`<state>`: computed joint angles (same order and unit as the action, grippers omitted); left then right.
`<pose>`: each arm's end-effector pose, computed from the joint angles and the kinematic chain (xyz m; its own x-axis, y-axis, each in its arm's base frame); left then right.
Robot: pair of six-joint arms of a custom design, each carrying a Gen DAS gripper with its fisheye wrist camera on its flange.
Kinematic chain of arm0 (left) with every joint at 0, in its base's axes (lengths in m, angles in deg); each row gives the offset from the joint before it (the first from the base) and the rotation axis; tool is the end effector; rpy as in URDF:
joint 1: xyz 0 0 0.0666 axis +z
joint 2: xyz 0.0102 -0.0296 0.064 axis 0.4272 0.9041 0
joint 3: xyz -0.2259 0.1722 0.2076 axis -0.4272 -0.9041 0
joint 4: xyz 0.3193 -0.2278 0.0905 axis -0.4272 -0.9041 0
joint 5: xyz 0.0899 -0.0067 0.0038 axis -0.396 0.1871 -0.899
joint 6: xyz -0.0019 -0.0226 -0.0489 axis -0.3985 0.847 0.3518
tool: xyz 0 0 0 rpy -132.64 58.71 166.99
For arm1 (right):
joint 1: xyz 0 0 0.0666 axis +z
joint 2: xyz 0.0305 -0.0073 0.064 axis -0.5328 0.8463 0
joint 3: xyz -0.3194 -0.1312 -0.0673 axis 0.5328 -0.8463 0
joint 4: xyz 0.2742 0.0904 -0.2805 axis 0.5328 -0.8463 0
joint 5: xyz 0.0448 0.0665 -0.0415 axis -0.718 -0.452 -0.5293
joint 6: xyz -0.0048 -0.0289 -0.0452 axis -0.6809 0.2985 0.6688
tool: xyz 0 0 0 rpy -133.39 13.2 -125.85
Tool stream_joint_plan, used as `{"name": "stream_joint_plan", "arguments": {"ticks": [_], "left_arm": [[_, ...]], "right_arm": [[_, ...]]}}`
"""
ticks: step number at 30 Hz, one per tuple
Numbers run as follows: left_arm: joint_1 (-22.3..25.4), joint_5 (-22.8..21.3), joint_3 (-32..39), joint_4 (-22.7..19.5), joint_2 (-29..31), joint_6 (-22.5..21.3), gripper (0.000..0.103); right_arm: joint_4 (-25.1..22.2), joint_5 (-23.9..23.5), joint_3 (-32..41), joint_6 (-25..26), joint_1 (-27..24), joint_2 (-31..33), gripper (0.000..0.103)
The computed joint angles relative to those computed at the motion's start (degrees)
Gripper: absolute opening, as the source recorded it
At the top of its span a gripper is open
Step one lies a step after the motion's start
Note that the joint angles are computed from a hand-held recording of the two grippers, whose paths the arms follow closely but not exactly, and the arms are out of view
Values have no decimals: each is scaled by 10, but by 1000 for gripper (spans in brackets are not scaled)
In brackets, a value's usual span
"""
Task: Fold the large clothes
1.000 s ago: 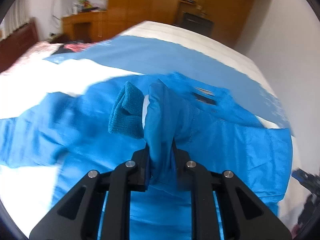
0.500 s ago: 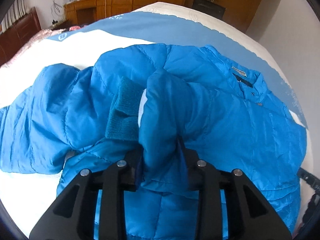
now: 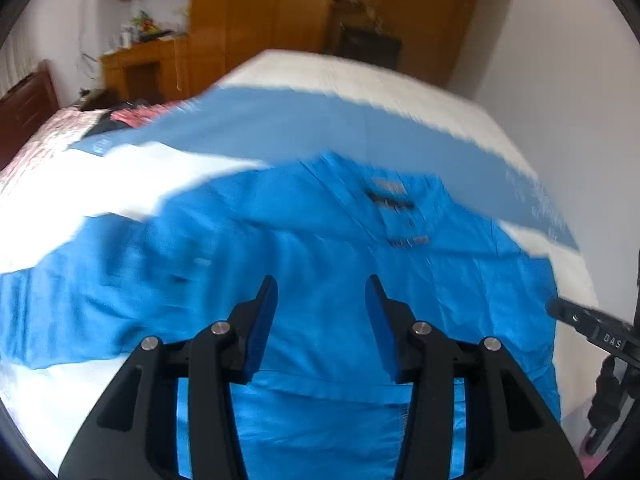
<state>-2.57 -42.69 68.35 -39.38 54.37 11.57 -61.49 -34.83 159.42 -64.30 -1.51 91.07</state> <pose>0.3990 -0.2072 0.5728 -0.7864 0.0407 -0.6163 0.1522 0.9798 -0.1295 0.3398 0.1988 0.5435 -0.8240 0.2065 -0.5276 0.0170 0.9398 0.3412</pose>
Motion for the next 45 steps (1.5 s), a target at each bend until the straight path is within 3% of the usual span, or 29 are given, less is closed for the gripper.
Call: {"name": "stream_joint_plan", "arguments": {"ticks": [4, 8, 12, 17, 20, 23, 28, 33, 38, 44, 45], "left_arm": [[-5, -8, -11, -11, 42, -1, 45], [5, 16, -64, 23, 21, -12, 47], [2, 5, -96, 49, 3, -26, 47], [-2, -2, -80, 38, 12, -19, 46], [6, 11, -66, 22, -1, -15, 52], [30, 20, -92, 37, -64, -28, 62], [151, -26, -133, -8, -153, -40, 62], [386, -37, -157, -61, -186, -37, 62], [562, 35, -140, -70, -152, -37, 62], [633, 185, -129, -50, -108, -32, 60], [636, 194, -130, -46, -103, -27, 58]], "right_arm": [[4, 30, -16, 2, 9, 15, 29], [32, 2, -61, -5, 2, 5, 26], [48, 31, -81, -7, 17, -3, 25], [55, 16, -86, -11, 11, -15, 26], [73, -14, -89, -1, 3, -50, 31], [40, 34, -62, 17, 7, -66, 37], [-12, 37, -62, 39, -18, -95, 38], [-23, -11, -89, 43, -51, -105, 38], [-22, -8, -99, 42, -44, -100, 38], [-18, -7, -104, 38, -37, -94, 38], [-18, -7, -105, 37, -36, -94, 38]]}}
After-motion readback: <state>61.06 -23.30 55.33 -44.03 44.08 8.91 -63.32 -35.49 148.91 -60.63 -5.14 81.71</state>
